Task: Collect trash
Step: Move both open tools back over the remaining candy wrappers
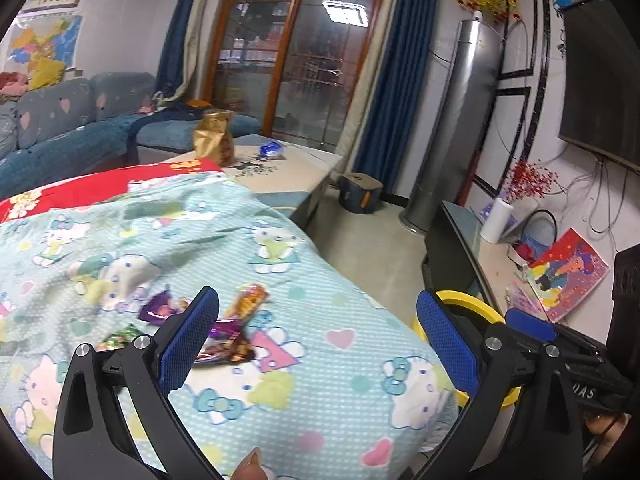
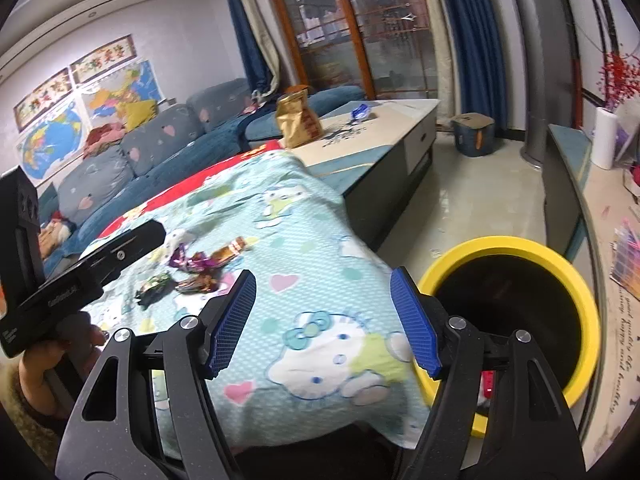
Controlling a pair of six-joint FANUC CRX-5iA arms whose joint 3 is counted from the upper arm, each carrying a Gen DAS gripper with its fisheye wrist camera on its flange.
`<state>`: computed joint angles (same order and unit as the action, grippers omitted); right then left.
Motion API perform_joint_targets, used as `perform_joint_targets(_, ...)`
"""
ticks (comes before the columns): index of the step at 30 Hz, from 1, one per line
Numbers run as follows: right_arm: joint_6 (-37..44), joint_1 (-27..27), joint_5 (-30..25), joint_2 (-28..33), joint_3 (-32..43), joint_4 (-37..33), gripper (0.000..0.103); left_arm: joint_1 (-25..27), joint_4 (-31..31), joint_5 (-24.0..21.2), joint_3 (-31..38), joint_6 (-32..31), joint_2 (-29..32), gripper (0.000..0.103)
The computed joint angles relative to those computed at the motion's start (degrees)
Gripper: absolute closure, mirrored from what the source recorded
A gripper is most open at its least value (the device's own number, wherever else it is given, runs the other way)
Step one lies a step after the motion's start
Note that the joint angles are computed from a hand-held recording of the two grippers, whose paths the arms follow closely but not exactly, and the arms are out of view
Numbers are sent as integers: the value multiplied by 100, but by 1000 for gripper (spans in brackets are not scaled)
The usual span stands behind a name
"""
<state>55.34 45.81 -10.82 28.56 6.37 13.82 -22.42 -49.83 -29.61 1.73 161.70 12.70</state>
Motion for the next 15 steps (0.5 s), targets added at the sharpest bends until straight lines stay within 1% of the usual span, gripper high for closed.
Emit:
perform_joint_targets(4, 801, 120, -298, 116, 396, -730, 41, 43, -179, -106, -143, 277, -139, 7)
perform_joint_targets(6, 1122, 168, -429, 186, 586, -977, 41, 80, -267, -159, -230, 417, -213, 7)
perform_joint_targets(15, 2108, 309, -1088, 613, 1522, -1807, 41, 298, -477, -403, -584, 908, -518, 7)
